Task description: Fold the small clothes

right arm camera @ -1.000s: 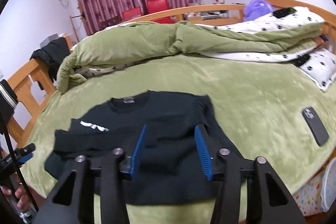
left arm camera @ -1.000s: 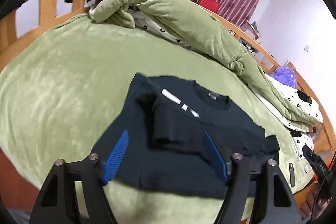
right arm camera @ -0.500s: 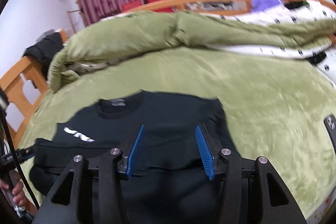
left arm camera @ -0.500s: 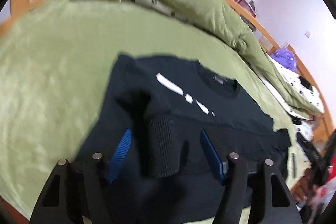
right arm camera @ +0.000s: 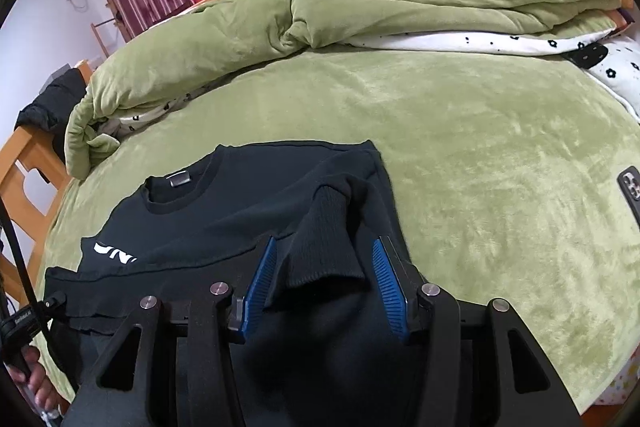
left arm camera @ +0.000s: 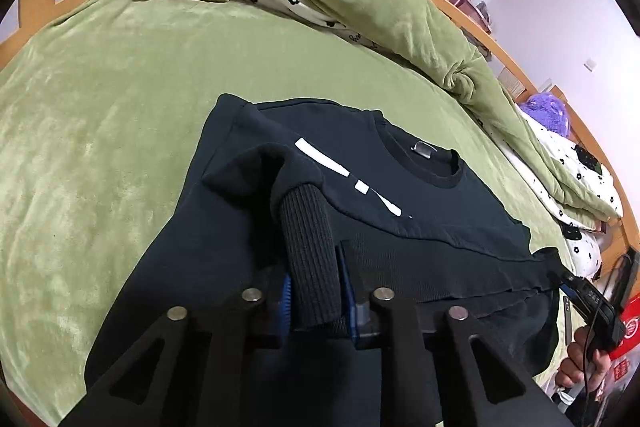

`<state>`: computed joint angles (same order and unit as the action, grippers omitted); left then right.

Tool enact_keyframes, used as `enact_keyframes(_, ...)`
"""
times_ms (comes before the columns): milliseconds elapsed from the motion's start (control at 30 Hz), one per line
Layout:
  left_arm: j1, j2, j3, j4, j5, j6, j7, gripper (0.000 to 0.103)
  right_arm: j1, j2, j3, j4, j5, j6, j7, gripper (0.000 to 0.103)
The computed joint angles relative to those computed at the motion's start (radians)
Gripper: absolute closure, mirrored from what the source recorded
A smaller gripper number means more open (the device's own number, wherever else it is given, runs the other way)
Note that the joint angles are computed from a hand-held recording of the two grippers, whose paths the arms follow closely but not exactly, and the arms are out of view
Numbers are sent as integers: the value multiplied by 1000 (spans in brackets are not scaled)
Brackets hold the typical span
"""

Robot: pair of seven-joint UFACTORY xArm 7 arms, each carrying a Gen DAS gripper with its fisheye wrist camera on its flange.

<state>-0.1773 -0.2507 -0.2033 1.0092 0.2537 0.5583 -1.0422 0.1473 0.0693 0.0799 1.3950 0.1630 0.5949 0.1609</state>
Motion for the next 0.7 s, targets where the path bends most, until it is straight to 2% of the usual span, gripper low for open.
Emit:
enact_keyframes(33,0,-4,4,-6,-3,-13,3,91,3,26,3,30,-1,22,0,55)
enact_keyframes(67,0,-8,5,-13,-4,-30,5,93,6,46,4,54,-11,40,5,68)
enact_keyframes(100,4,-16,5,-24,2,-57,3,96,13,66,4,77,-34,50,15,95)
enact_keyframes(200,26,-30,2,-31,18,-124,-21,97,25,83,10,97,-57,24,20,96)
enact_keyframes(267,41,-22,2,-14,15,-149,-32,97,9,76,29,109,41,-6,-38,96)
enact_keyframes(367,66,18,1,56,35,-122,-41,97,-10,93,47,169,182,-8,-113,96)
enact_keyframes(467,71,68,18,133,44,-95,-32,97,-19,164,51,287,247,35,-116,96)
enact_keyframes(633,39,175,75,250,-57,-40,68,95,-5,351,39,548,183,161,-8,96)
enact_keyframes(667,32,199,87,269,-104,-24,102,95,-7,371,42,570,180,169,4,92)
enact_keyframes(700,29,207,95,272,-130,-18,115,93,-14,389,51,584,190,168,8,82)
